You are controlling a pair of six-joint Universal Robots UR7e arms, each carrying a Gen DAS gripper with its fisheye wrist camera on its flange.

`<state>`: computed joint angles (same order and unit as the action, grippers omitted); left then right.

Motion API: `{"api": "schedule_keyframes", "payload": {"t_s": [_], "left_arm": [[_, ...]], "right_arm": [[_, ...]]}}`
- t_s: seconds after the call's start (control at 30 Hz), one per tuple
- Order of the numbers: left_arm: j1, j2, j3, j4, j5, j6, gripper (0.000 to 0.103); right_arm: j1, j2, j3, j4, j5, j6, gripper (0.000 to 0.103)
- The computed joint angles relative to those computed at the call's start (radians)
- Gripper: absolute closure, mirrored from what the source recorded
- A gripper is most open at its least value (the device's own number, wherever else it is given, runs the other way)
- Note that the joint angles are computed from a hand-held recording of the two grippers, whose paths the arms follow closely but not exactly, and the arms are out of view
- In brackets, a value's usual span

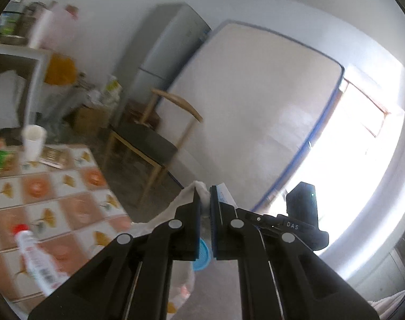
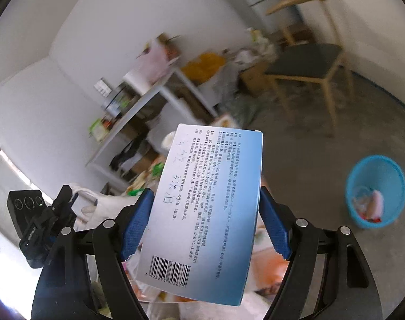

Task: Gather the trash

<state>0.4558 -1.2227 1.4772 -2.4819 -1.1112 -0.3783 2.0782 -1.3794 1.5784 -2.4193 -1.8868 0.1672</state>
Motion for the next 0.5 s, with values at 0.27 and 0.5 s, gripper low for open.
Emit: {"api": "schedule_keyframes", "payload": {"t_s": [0.27, 0.5], "left_arm": [[0.065, 0.247, -0.189, 0.118, -0.200, -0.009, 0.097], [0.122, 0.498, -0.415, 0.294, -0.302, 0.002, 0.097]], "right_arm": [[-0.127, -0.121, 0.089, -0.003, -0.024, 0.076, 0.030], [-0.285, -0.176, 0.146, -0.004, 0.033, 0.164, 0.030]]}}
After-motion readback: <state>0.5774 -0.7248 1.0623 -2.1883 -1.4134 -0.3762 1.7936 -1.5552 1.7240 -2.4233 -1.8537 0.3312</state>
